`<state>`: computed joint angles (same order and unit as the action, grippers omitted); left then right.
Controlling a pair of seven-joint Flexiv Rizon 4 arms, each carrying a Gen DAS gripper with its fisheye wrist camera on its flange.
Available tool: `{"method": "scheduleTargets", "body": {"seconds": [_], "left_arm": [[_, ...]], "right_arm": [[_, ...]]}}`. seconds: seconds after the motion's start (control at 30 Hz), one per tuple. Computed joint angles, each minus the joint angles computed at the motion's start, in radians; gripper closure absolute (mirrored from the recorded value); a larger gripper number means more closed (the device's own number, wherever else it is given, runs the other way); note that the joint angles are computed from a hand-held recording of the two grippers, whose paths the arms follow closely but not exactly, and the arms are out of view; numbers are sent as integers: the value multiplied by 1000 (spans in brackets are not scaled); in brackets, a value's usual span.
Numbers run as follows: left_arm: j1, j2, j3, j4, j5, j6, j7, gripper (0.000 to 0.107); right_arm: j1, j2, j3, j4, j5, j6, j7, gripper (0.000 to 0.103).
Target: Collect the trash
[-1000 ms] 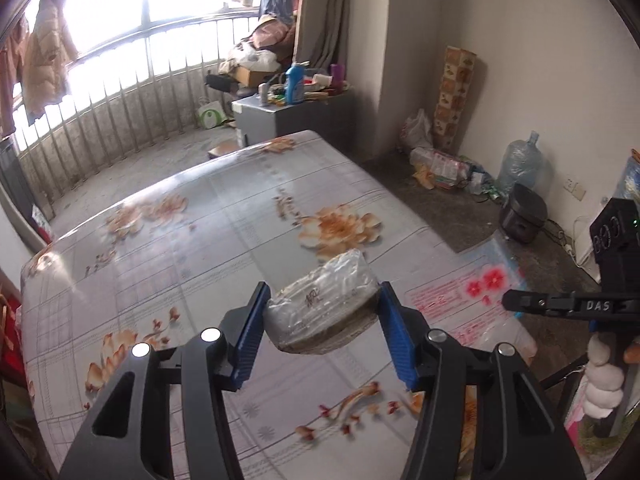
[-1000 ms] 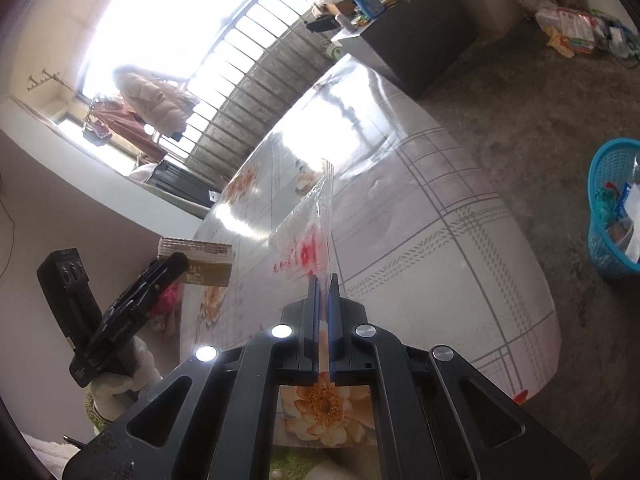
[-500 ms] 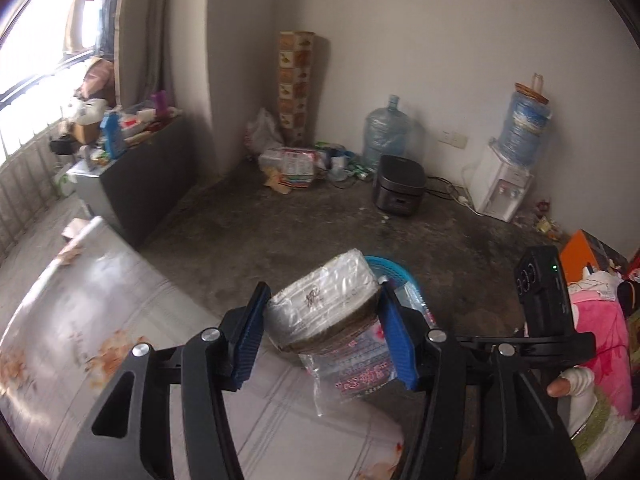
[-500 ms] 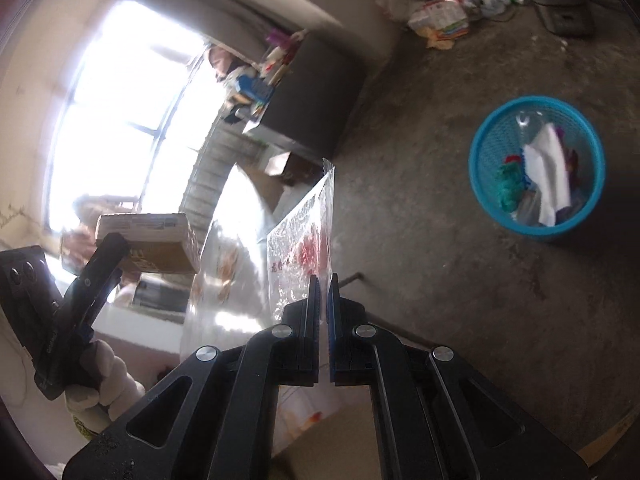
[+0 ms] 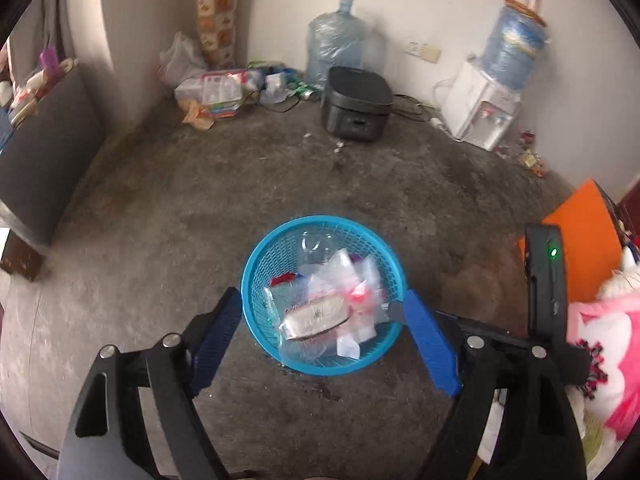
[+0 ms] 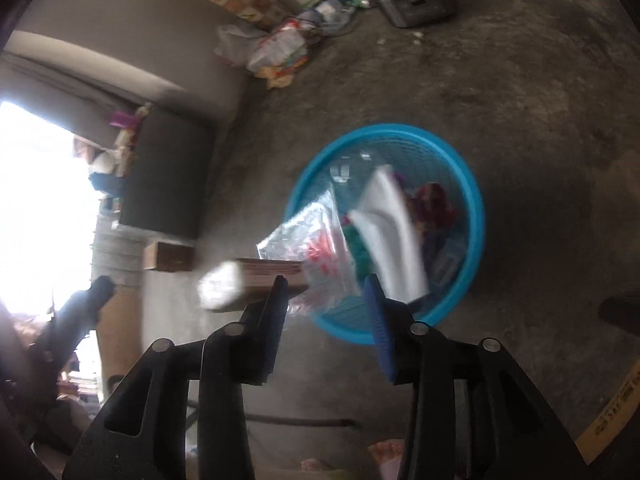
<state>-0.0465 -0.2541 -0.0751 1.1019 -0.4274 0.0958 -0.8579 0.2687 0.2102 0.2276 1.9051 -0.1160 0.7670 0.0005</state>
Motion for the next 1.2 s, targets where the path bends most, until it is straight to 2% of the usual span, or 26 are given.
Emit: {"method": "scheduleTargets", "body": {"seconds": [0.03,0.17,0.33,0.5,0.53,0.6,0.73,0.77,0.83,0.9,0.97,1.07,1.2], "left_arm": [[-4,-3,2,1,8,7,-13,26],[20,17,9,26,-50,4,-40,25],[63,74,26,57,-133,28,10,25],[116,211,89,170,-327,148,60,24],[123,229,101,174,-341,156,55,22],[137,275,133,191,-345,185,40,11],[159,372,189,244,-257,306,-55,9],[168,405,194,269,-183,374,-117,9],[200,462,201,295,-7,445,-258,9],[208,504,237,326,31,450,-287,9],[220,539,275,349,53,420,-296,9],[247,595,327,392,78,377,-310,9],[307,662,367,458,153,364,-348,9]], "right_arm": [[-9,17,4,30,5,30,25,64],[-22,81,22,59,-18,10,73,64],[-16,125,56,-5,-89,-113,87,64],[22,78,94,-137,-227,-208,4,63],[36,63,103,-171,-259,-229,-24,61],[67,25,116,-236,-315,-259,-85,58],[148,-57,144,-381,-440,-336,-235,43],[169,-73,150,-407,-475,-348,-266,39],[214,-106,162,-455,-560,-369,-301,25],[261,-136,173,-495,-663,-392,-321,14],[311,-164,177,-528,-771,-418,-319,7],[383,-198,168,-563,-865,-428,-346,7],[459,-236,150,-607,-859,-439,-407,7]]}}
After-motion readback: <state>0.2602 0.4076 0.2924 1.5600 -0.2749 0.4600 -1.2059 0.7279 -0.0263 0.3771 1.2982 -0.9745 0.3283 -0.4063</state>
